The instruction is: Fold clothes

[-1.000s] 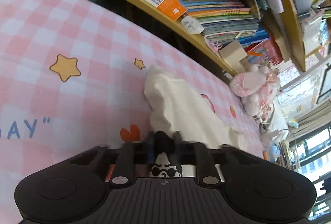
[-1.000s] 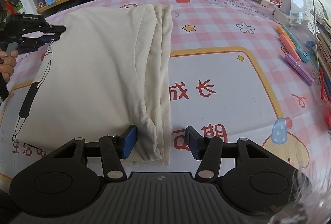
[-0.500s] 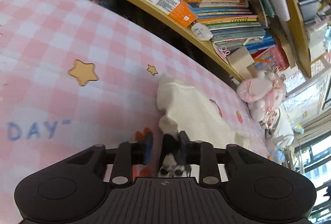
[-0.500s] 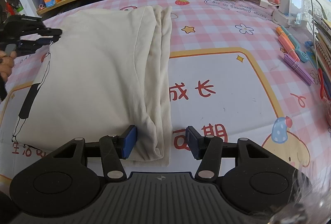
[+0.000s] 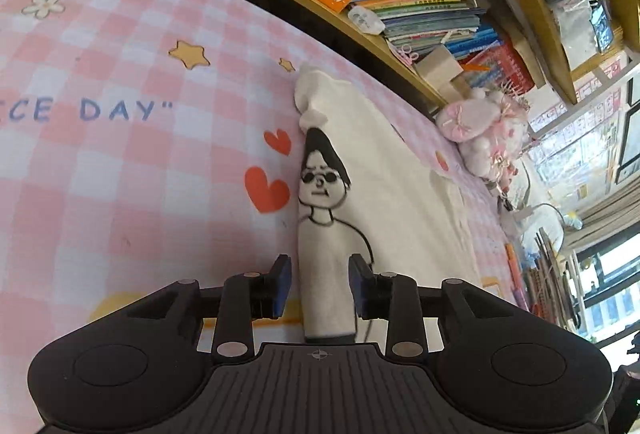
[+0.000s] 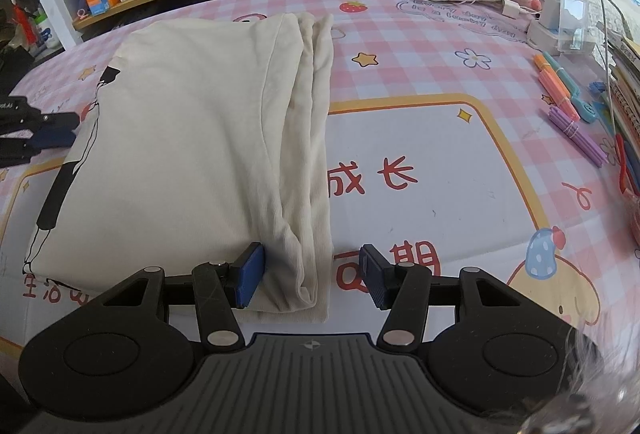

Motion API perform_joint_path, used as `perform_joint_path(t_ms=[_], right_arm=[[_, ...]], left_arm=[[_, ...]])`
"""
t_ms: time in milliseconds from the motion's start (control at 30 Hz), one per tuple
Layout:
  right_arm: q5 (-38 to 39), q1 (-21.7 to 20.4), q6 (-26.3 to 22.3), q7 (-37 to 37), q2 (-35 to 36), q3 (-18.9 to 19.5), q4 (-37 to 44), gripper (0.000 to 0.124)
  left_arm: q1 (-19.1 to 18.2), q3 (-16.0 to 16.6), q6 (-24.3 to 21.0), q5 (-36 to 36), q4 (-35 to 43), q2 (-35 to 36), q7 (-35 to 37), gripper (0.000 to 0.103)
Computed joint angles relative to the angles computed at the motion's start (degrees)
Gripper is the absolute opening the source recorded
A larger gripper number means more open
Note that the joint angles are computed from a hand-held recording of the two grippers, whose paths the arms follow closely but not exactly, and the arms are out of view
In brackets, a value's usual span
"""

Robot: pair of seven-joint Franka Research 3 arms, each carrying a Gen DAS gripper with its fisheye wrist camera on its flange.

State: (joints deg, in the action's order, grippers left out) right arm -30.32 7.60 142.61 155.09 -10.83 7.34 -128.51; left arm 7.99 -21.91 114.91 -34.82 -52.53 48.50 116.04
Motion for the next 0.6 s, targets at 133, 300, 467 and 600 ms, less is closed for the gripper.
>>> perform_joint_path(t_ms=[133,300,467,600], right_arm=[[-0.96,-0.06,-0.01,1.20,-0.06,0.29,-0.10,0.050],[-1.39,0.01,0.30,1.04,-0.17,0.18,-0.32,0.050],[0.15,-0.04,1.17,-1.86,-0.18,-0.48,-0.44,0.050],[1.41,-0.19,1.55,-3.62,-0.28,-0.62,-0.54,0.050]], left_arm=[[0.43,0.18,0.01,-1.18,-3.04,-1.61,-3.44,0.011],[1.91,-0.02,3.53,-3.07,-10.93,-6.31,-0.89,0.003],[2.41,0.92,4.22,-3.86,-14.39,-8.72,1.34,0.003],[2.26,1.41,5.37,-4.35,-15.65,-9.55,1.50,0.007]])
